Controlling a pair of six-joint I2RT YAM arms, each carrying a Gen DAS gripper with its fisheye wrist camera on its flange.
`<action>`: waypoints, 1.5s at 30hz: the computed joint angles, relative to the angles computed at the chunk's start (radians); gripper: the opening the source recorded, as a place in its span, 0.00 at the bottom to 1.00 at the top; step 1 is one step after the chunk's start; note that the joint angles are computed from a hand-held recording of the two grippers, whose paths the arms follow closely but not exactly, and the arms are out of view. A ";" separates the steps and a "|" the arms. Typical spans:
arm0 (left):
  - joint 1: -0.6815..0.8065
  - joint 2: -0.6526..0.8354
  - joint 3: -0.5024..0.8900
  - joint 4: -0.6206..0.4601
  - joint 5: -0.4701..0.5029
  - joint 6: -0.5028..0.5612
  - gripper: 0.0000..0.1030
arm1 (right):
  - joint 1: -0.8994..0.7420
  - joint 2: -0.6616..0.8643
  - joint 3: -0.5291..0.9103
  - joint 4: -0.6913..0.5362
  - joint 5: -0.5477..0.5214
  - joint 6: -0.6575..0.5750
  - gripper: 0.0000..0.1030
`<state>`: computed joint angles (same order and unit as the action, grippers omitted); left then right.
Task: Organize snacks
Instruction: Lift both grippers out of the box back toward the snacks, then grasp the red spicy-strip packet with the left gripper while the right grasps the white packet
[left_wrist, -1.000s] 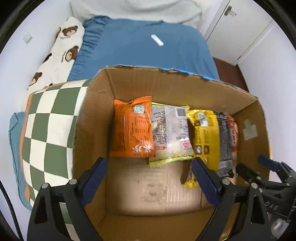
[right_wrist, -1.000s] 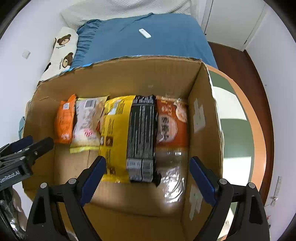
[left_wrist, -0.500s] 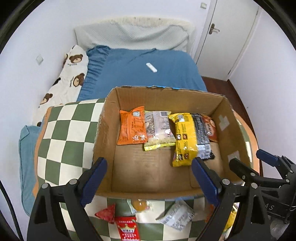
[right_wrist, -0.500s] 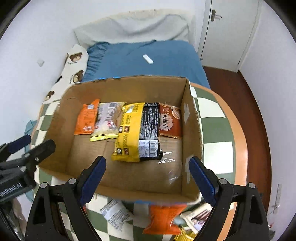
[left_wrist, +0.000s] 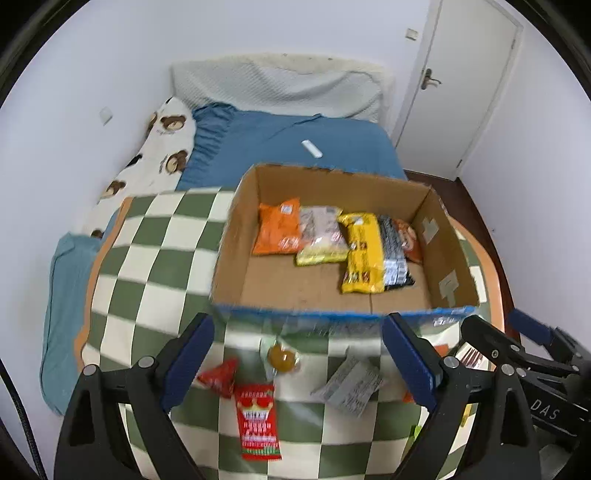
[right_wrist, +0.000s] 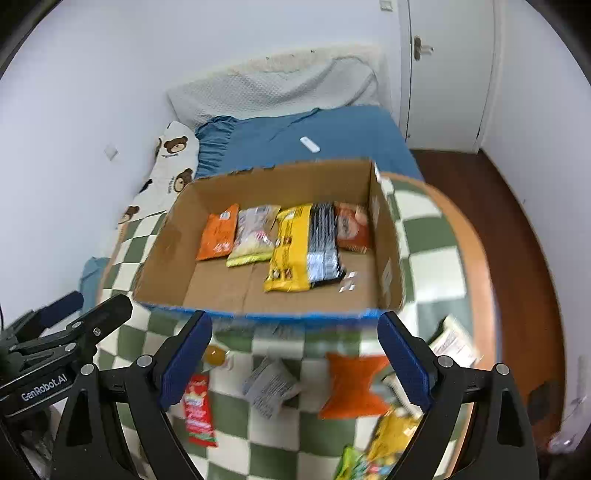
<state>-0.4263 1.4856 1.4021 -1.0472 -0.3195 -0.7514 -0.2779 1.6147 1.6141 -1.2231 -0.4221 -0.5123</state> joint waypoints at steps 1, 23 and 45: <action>-0.006 -0.010 -0.024 -0.004 -0.002 -0.016 0.91 | -0.014 0.000 -0.030 -0.003 -0.013 -0.006 0.91; 0.138 0.188 -0.670 0.429 0.341 0.027 0.90 | 0.379 0.061 -0.724 0.594 0.450 0.244 0.66; 0.124 0.241 -0.715 0.517 0.428 0.053 0.50 | 0.100 -0.018 -0.815 0.497 0.300 0.062 0.65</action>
<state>-0.3022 1.7264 0.6870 -0.5302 0.1087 -0.6985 -0.1780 1.5963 0.7991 -0.7262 -0.1216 -0.4507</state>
